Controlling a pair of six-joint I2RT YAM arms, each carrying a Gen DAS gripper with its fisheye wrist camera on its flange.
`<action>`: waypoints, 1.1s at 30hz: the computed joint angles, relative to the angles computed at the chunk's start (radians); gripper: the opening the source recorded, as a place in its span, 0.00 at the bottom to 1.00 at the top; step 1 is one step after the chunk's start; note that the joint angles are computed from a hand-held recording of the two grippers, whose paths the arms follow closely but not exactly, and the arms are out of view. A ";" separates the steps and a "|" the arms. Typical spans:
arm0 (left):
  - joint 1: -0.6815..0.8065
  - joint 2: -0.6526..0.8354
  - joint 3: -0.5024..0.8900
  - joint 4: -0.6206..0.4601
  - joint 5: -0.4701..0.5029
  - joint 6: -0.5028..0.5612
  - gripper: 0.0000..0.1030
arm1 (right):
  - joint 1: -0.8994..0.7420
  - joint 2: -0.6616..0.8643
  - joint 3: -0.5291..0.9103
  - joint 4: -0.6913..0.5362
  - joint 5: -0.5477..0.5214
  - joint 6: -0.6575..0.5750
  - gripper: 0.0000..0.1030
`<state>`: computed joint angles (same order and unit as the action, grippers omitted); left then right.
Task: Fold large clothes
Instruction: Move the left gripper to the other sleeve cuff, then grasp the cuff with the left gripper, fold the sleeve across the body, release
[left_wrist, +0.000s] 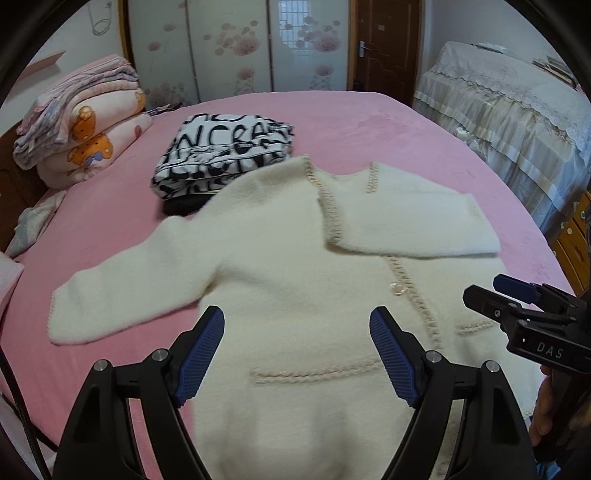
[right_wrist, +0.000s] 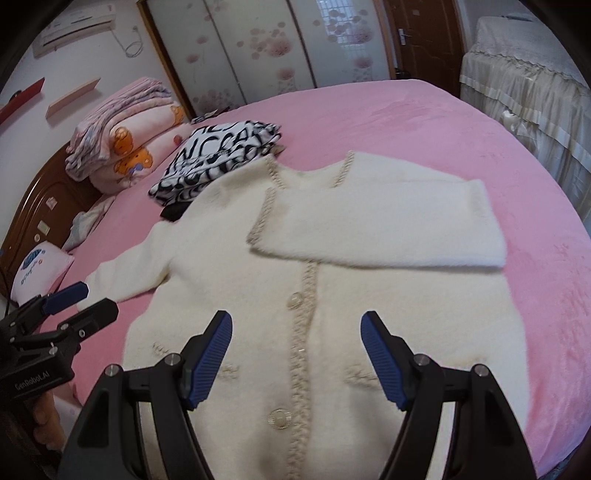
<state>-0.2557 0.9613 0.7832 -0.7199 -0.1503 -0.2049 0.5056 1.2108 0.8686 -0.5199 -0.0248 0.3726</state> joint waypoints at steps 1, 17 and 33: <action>0.056 -0.017 -0.013 -0.003 0.025 0.029 0.78 | 0.035 0.013 0.006 0.006 0.015 0.016 0.70; 1.030 0.493 -0.040 0.300 0.559 0.337 0.78 | 0.321 0.441 0.318 0.115 0.115 0.105 0.70; 1.348 1.156 0.311 0.627 0.703 -0.016 0.78 | 0.415 0.805 0.639 0.079 0.094 0.070 0.70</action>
